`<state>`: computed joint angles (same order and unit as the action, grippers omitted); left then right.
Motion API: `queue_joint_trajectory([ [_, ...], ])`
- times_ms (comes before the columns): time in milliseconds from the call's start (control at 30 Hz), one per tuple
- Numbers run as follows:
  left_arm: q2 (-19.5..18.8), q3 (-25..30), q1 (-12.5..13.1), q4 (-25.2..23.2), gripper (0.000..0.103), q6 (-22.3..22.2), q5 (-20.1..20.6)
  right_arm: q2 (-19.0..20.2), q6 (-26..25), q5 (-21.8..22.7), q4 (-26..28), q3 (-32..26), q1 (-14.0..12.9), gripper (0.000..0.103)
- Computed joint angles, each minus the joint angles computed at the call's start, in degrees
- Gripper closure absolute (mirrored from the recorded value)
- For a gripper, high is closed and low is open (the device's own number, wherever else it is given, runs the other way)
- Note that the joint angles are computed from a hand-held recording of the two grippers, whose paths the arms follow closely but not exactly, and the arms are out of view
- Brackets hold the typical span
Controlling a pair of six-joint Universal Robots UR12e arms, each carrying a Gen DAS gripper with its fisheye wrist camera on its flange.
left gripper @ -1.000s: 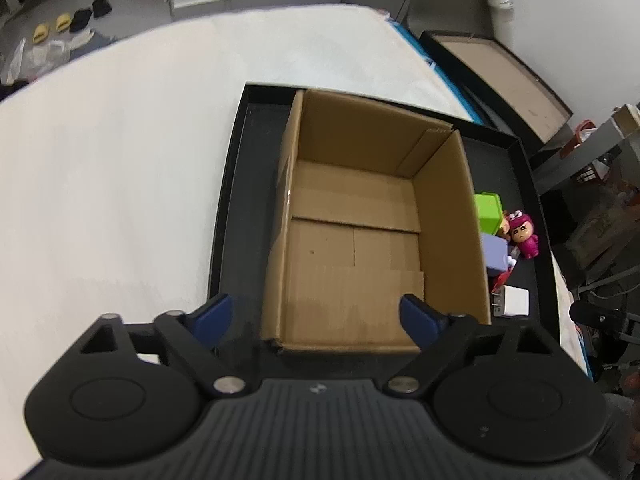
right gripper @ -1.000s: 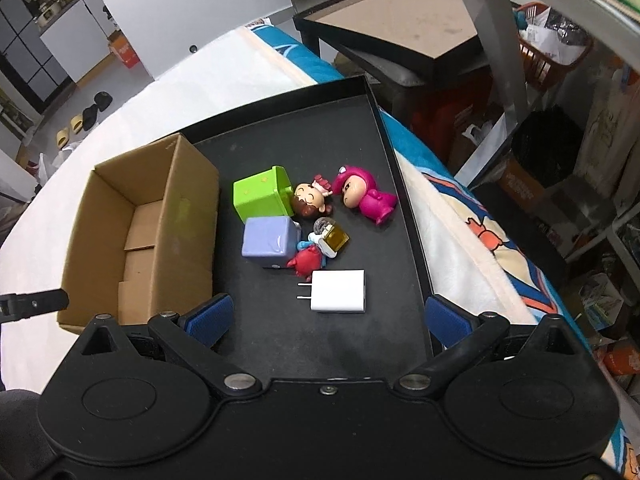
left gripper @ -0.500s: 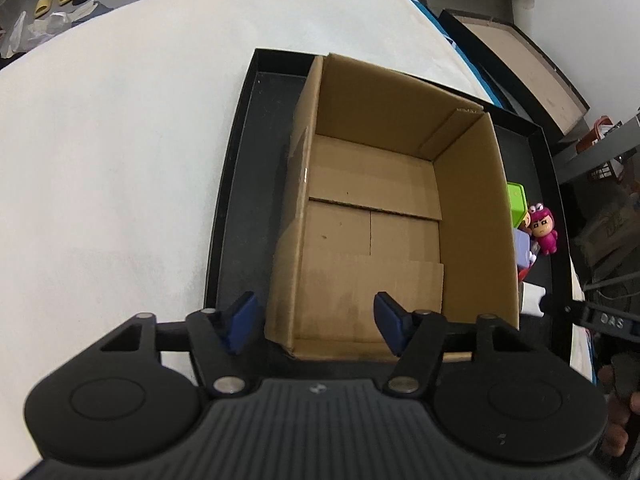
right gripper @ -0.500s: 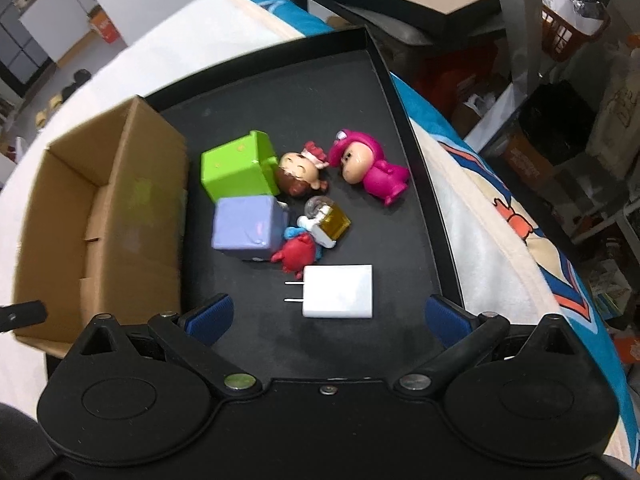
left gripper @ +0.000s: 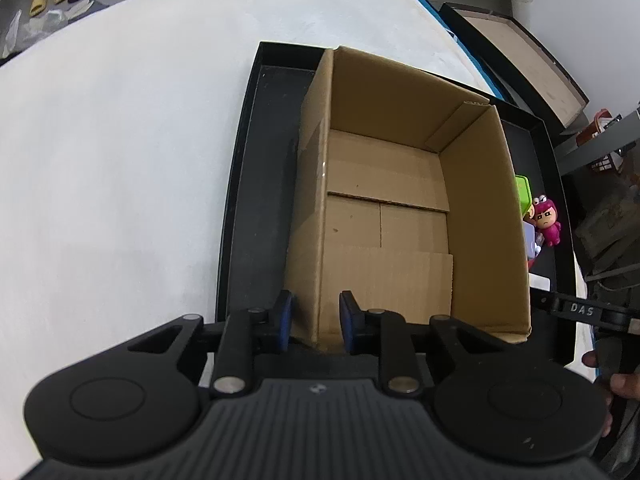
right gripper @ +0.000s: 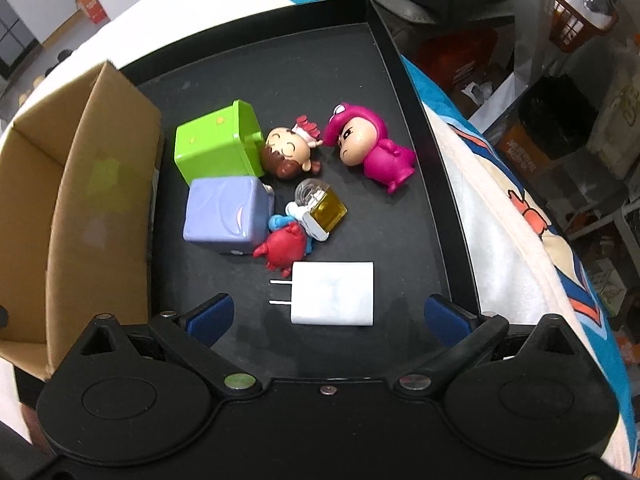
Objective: Organize rigid objects
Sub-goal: 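Move the right tool toward the white plug charger while the left tool approaches the box, then close the right gripper on the white plug charger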
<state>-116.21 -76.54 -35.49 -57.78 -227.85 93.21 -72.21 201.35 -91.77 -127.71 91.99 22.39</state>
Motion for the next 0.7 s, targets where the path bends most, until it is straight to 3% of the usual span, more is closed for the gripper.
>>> queue_joint_trajectory([
  [100,0.06,-0.12,-0.21,-0.02,0.080,-0.46,0.36,0.15,-0.46,0.36,0.40,0.03,0.08,0.012],
  [167,0.06,-0.08,-0.29,-0.02,0.080,-0.57,0.49,0.42,-0.91,0.12,1.39,-0.27,0.10,0.033],
  [200,0.16,-0.21,-0.23,0.17,0.080,-0.86,0.24,0.50,-0.79,0.46,1.70,-0.32,-0.02,0.053],
  [233,0.26,-0.44,-0.16,0.50,0.080,-1.24,-0.01,0.44,-0.43,1.24,2.40,-0.48,-0.30,0.056],
  [700,1.09,-2.04,-0.08,2.76,0.086,-1.53,-0.02,-2.64,2.18,7.29,0.63,1.98,-2.23,0.057],
])
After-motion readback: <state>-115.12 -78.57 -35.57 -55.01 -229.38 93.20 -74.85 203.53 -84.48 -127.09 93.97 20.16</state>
